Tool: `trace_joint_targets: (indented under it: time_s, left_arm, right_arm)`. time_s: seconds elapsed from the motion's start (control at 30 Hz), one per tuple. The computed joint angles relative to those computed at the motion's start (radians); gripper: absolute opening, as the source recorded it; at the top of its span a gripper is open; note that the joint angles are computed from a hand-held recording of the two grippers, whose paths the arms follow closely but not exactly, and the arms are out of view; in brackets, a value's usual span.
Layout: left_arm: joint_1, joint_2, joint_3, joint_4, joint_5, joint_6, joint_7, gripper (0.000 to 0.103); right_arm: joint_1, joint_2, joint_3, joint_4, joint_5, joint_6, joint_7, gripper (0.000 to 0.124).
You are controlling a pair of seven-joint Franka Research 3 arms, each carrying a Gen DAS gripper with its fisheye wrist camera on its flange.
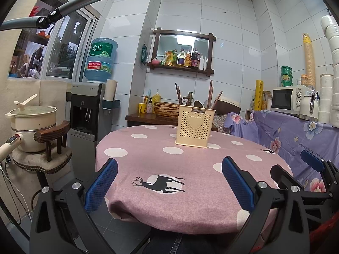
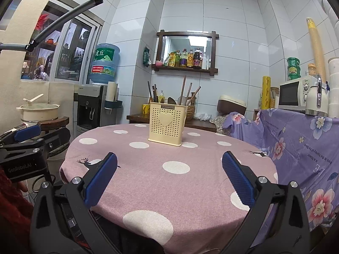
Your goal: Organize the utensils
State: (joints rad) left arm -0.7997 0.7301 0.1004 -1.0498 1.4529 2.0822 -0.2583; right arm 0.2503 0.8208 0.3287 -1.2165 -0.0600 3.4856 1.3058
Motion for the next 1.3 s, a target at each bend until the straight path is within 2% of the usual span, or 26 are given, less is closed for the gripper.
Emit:
trace_joint_targets:
  time_s: [0.5,0.7,1.3]
  left_arm:
    - [0.009,-0.005,-0.002,-0.005,-0.011,0.033,0.009,0.098]
    - [0.003,-0.001,-0.003,0.001,-0.017,0.002,0.005,0.098]
    - [0.002,0.009,0.000,0.020,-0.044,-0.012,0.025,0.098]
  right_arm:
    - [0.017,-0.004,-0.021,-0.003,0.013,0.010,0.000,0.097]
    - [0.021,-0.002,-0.026,-0.002,0.018,0.011,-0.002,0.097]
    - [0.021,-0.006,-0.027,-0.013,0.023,0.011,-0.001,0.097]
